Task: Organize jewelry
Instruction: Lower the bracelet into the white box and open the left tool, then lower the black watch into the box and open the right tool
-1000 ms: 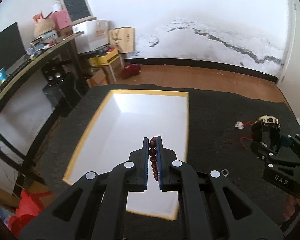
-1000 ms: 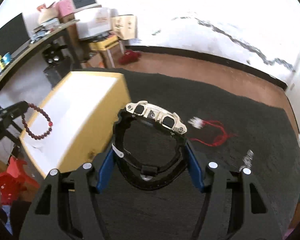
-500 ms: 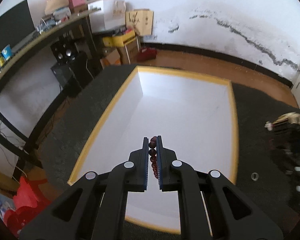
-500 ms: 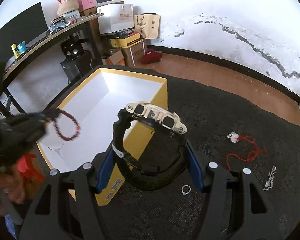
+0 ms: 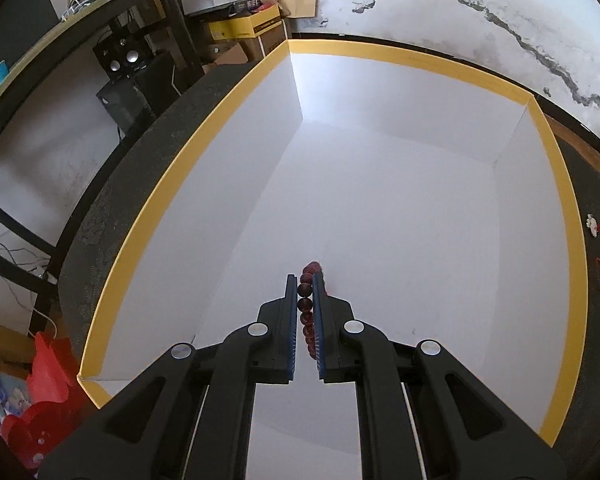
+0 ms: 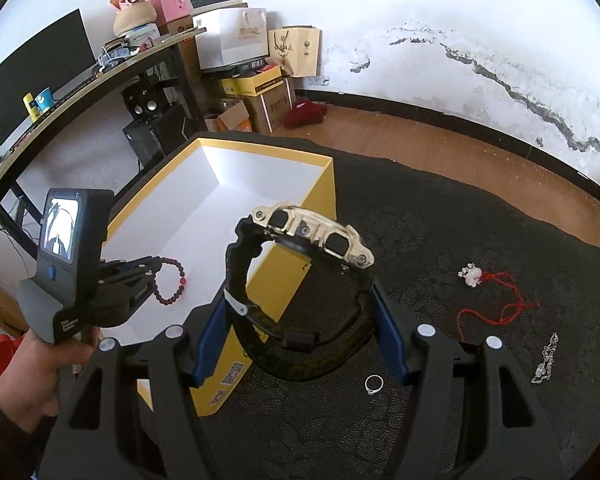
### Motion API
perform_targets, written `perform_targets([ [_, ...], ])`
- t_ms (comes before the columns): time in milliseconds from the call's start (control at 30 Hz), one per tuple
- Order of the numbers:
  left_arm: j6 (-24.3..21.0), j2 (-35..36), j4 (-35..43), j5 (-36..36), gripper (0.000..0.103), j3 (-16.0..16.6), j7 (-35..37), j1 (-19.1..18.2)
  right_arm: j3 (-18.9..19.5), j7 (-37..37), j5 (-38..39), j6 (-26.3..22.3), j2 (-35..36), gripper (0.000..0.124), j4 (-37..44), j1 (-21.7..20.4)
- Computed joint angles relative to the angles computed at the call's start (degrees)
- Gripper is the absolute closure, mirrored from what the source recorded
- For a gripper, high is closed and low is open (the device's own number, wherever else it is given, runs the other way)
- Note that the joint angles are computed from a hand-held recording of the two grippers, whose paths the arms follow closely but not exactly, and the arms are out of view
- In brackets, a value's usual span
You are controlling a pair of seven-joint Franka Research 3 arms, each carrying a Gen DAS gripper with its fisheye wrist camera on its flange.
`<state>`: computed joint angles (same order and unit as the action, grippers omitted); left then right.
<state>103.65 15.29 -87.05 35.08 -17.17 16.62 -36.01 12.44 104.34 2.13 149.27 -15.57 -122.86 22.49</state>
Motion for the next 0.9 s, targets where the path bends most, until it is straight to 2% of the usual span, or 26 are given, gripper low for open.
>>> perform_targets([
  [133,0.5,0.5,0.8,0.2,0.094,0.0,0.5,-0.2,-0.1,-0.2,0.3,0.0,-0.1,0.061,-0.1,0.1],
  [167,0.2,0.6,1.2,0.2,0.087,0.0,0.5,-0.4,-0.1,-0.2,0.3,0.1,-0.1,0.06,-0.1,0.1],
  [200,0.2,0.5,1.3,0.2,0.059,0.0,0.6,-0.4,-0.1,-0.2,0.2,0.2,-0.1,0.061,-0.1,0.1],
  [267,-0.5,0.2,1.4,1.7,0.01,0.1,-0.5,-1.2,0.0,-0.2,0.1,0.4,-0.1,0.06,-0.2,0.0],
  [333,-0.7,-0.5,1.1,4.1,0.011,0.0,-1.5,-2.0,0.1,-0.1,-0.1,0.4,-0.1,0.06,-0.4,0.0],
  [433,1.1,-3.0,-0.8,1.9,0.011,-0.8,-1.2,-1.3,0.4,0.2,-0.6,0.1,0.2,0.06,-0.3,0.0],
  [600,-0.3,-8.5,-4.9,1.6,0.011,-2.7,-3.1,-1.6,1.1,0.7,-2.0,-0.8,1.3,0.06,1.3,0.6],
  [733,-2.0,-12.7,-8.1,1.3,0.011,-4.7,-4.3,-1.5,2.7,3.1,-5.8,-2.9,4.2,0.06,5.3,1.2],
  [900,-1.3,-19.2,-13.8,-0.1,0.011,-6.7,-4.7,-0.3,3.4,6.9,-9.2,-7.8,11.0,0.06,13.2,4.3],
])
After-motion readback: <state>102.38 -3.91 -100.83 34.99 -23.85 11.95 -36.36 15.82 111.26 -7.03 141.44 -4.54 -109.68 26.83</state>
